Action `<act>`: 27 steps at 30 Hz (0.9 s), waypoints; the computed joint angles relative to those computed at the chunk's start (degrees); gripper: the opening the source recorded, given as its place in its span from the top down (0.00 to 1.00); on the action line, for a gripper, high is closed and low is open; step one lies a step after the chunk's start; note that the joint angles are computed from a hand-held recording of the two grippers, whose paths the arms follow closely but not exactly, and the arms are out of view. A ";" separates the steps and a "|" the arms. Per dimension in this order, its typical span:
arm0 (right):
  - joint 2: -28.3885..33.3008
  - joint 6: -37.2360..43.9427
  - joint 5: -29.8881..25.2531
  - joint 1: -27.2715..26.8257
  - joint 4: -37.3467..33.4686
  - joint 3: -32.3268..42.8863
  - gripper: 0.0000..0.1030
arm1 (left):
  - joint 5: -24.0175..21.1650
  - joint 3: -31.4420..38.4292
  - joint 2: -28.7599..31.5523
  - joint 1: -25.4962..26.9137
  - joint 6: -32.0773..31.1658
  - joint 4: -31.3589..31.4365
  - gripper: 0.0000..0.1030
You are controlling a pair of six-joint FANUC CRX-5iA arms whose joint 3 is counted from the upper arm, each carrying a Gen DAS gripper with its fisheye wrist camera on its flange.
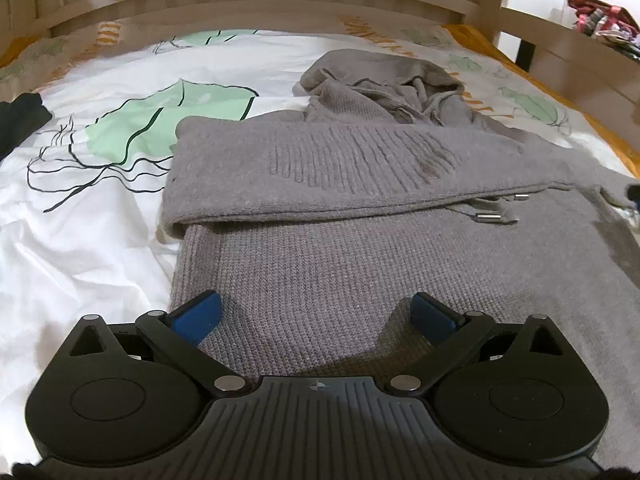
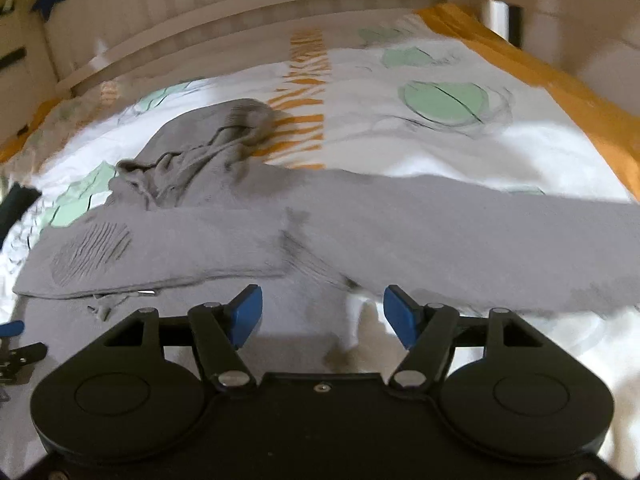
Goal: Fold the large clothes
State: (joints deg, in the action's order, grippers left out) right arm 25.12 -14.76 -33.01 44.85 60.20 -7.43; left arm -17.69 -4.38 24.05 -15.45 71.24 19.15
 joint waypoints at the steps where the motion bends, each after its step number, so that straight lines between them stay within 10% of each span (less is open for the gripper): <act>1: -1.33 -1.53 0.21 -0.29 -0.08 -1.64 0.32 | -0.79 0.67 -0.03 -0.05 2.49 -1.71 0.01; 6: -7.68 -8.18 -1.40 -1.56 2.29 -9.47 0.31 | -4.63 3.96 -0.64 -1.33 14.94 -9.39 0.07; 27: -21.21 -43.48 -3.22 -16.23 12.75 -30.85 0.29 | -14.84 20.79 7.90 -10.63 30.17 -23.98 0.07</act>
